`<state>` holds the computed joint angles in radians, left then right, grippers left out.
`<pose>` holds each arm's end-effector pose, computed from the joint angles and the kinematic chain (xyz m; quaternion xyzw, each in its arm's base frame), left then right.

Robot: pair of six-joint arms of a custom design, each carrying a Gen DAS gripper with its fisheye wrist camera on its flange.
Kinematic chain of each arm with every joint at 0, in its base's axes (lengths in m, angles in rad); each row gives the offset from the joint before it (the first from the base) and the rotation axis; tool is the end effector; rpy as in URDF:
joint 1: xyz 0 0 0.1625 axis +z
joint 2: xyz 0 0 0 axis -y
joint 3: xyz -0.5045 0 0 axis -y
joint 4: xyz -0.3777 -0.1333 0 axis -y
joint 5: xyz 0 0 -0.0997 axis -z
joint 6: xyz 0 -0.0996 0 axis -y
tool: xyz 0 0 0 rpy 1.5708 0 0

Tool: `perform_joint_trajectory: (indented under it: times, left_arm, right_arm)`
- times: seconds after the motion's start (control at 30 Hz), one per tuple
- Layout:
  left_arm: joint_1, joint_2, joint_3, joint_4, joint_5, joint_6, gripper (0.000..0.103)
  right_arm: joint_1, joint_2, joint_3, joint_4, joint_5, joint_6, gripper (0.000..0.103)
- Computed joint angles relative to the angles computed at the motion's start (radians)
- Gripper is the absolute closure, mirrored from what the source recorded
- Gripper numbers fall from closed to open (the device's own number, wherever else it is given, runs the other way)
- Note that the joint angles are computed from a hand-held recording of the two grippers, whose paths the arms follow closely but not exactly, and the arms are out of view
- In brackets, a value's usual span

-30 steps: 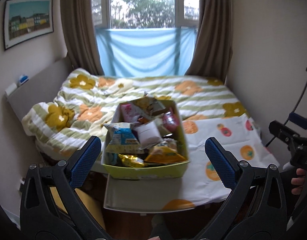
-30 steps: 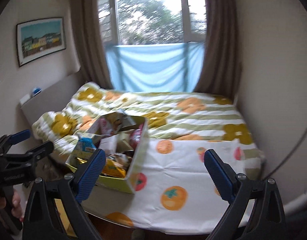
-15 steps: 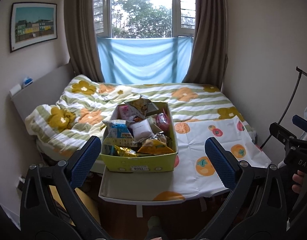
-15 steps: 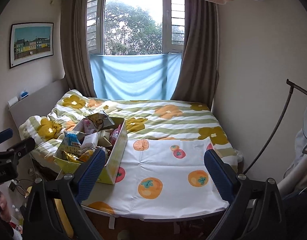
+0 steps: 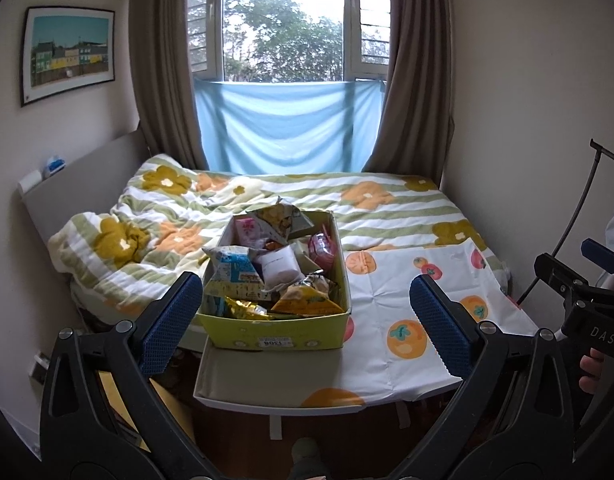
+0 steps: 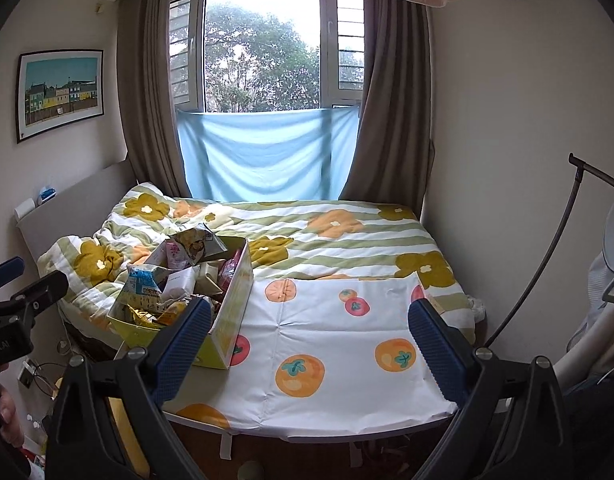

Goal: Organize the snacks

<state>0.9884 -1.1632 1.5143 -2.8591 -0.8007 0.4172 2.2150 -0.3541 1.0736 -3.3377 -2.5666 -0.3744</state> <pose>-0.2000 -0.6721 0.5338 0.2474 0.8070 -0.4448 0.2994 0.5526 -0.6530 0.1478 0.1624 -0.7807 0.4910 0.3507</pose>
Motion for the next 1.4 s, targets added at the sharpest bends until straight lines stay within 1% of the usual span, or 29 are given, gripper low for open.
perform_joint_trajectory:
  times: [0.37, 0.53, 0.73, 0.97, 1.2, 1.4]
  left_arm:
    - [0.002, 0.002, -0.009, 0.028, -0.008, -0.009, 0.000]
    - [0.004, 0.007, -0.015, 0.035, -0.009, -0.002, 0.000]
    - [0.010, 0.009, -0.026, 0.065, -0.030, -0.016, 0.000]
    - [0.018, 0.016, -0.042, 0.074, -0.038, -0.016, 0.000]
    - [0.020, 0.030, -0.051, 0.073, -0.019, -0.004, 0.000]
    - [0.023, 0.034, -0.053, 0.076, -0.018, -0.004, 0.000]
  right_arm:
    - [-0.002, -0.006, 0.008, 0.002, 0.001, 0.003, 0.005]
    - [-0.006, -0.009, 0.005, 0.017, -0.003, 0.017, 0.005]
    - [-0.009, -0.008, -0.005, 0.031, -0.004, 0.027, 0.005]
    - [-0.011, -0.005, -0.016, 0.040, -0.003, 0.031, 0.005]
    - [-0.012, -0.004, -0.022, 0.052, -0.003, 0.041, 0.005]
    - [-0.014, 0.000, -0.033, 0.068, -0.004, 0.048, 0.005]
